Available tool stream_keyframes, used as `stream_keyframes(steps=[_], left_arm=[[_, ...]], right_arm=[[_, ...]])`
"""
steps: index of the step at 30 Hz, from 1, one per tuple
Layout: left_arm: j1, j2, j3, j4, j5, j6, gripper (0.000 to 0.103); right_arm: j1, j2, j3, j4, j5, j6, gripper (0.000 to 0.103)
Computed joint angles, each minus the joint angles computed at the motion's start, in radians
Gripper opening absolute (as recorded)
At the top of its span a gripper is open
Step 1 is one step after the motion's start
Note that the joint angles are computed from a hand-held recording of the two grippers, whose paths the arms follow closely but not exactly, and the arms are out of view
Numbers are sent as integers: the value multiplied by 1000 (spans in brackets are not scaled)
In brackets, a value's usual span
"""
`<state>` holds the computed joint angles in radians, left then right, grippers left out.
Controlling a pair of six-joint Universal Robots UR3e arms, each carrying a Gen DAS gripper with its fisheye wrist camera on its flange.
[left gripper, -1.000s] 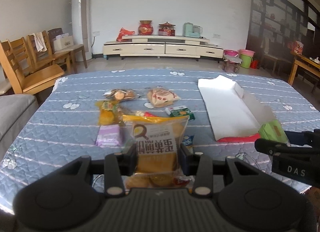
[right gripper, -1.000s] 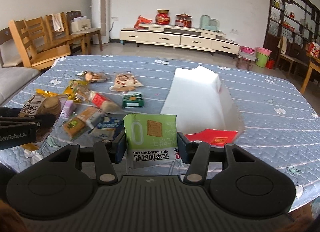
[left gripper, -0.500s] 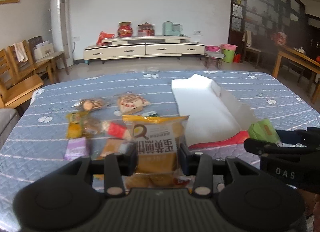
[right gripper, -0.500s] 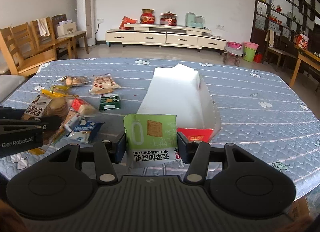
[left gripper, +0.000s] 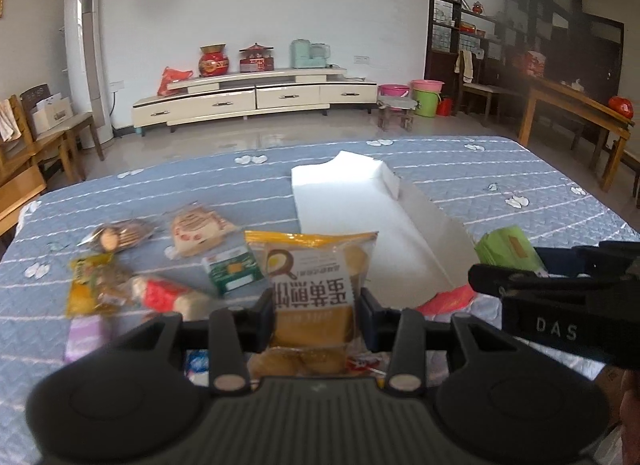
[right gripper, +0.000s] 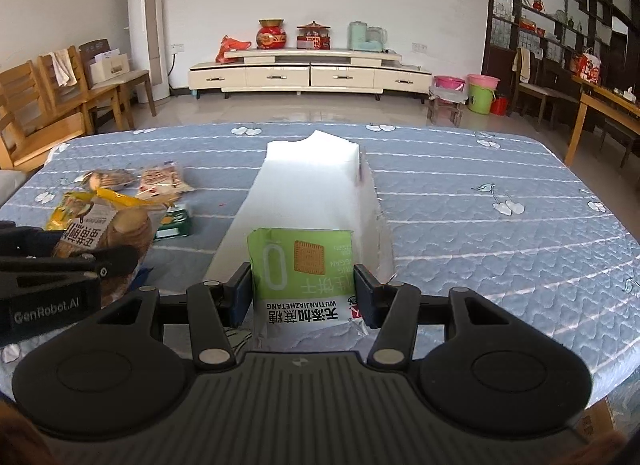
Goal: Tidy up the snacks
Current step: 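Carry the bread bag and green box toward the open white box with both tools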
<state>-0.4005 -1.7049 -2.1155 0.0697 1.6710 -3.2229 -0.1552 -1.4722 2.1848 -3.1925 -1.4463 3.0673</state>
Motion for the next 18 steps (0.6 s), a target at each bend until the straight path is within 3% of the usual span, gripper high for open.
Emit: stream_keyframes(steps=[11, 18], left_arm=[[-37, -219, 258, -64, -5, -15, 41], [-56, -304, 355, -109, -10, -22, 41]], right_arm=[[-59, 202, -226, 64, 29, -35, 65], [-71, 257, -277, 88, 23, -40, 65]])
